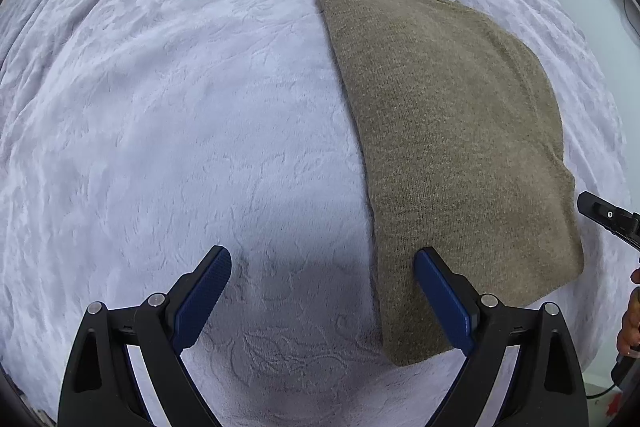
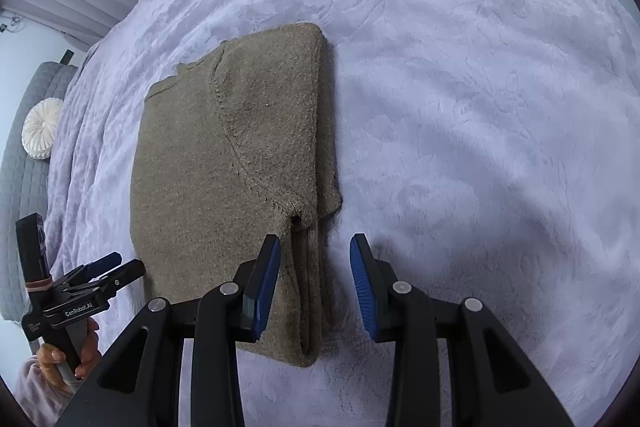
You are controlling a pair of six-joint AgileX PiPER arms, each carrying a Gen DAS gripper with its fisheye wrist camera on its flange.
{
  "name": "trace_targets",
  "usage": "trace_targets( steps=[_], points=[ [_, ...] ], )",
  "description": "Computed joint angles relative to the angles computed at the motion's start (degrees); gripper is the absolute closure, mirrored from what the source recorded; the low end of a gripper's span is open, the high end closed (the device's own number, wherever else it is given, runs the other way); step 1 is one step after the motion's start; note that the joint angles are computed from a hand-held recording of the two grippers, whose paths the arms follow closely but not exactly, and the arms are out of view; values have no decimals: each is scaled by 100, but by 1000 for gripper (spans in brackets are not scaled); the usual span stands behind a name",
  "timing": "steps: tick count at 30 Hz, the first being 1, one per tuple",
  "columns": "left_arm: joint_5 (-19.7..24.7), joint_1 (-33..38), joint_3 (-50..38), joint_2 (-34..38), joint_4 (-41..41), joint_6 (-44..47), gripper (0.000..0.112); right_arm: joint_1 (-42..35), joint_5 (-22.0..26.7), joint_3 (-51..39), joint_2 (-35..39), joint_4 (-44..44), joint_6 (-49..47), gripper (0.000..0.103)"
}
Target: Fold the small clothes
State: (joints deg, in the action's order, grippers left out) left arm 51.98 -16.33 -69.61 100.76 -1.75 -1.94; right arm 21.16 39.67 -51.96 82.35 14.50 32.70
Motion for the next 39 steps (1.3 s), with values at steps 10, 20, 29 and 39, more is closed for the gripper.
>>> trace_targets(
  steps=[10,20,29,39],
  points=[
    [95,-97,-168,179,-6,-98,18,-95,-103,183,-204,25,71,62],
    [-57,205,-385,258,-216,55,9,-378,-349,288,-149,776,-656,56],
    [122,276,-1067,781,-348,-153,9,-909,-642,198,255,2019,-1974,55],
    [643,588,-2240,1710,-1679,492,9,-1621,-355,-248,1166,3427,-3429,55]
  ],
)
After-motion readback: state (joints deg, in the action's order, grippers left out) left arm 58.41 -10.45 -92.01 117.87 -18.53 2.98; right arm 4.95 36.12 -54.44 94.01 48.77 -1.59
